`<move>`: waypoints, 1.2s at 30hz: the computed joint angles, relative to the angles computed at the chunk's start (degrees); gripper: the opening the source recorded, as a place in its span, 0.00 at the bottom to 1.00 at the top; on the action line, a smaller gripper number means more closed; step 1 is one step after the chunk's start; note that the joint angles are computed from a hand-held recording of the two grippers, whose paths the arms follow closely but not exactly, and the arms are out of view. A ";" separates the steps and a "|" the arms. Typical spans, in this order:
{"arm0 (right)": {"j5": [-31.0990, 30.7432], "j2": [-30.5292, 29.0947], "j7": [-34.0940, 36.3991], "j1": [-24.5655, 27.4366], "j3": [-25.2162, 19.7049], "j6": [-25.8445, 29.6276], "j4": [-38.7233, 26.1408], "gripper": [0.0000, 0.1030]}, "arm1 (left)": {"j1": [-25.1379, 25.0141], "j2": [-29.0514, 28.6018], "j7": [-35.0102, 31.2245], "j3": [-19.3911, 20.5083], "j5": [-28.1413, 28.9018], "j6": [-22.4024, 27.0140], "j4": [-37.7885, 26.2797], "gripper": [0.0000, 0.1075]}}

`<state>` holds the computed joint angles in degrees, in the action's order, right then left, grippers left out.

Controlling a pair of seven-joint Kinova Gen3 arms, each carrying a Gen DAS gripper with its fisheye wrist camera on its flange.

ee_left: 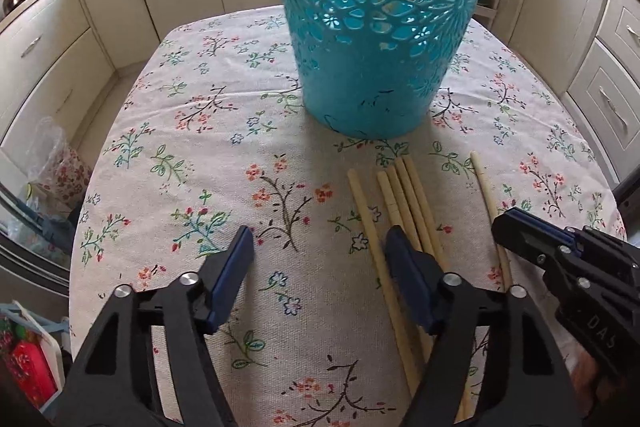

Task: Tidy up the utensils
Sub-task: 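Lower the left tool onto a wooden stick and close on it, then lift the stick with the left tool over the basket and release it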

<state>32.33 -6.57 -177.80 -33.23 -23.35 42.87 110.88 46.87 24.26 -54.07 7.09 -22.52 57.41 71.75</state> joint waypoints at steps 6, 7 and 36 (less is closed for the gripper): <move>-0.64 2.16 4.11 -1.67 0.10 5.60 -3.68 0.07 | -3.54 0.29 -6.13 1.97 5.47 -2.34 -0.86 0.05; -1.26 2.53 5.69 -2.10 0.55 6.66 -4.55 0.07 | -3.89 0.13 -6.12 1.71 6.19 -2.72 -0.65 0.04; -0.85 8.74 15.33 -8.13 5.69 16.64 -12.66 0.08 | -11.63 -4.51 -8.54 1.56 13.55 -17.10 10.52 0.05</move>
<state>31.48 2.17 -162.48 -41.36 -17.67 59.50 98.22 35.24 19.74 -62.61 8.65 -8.97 40.31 82.26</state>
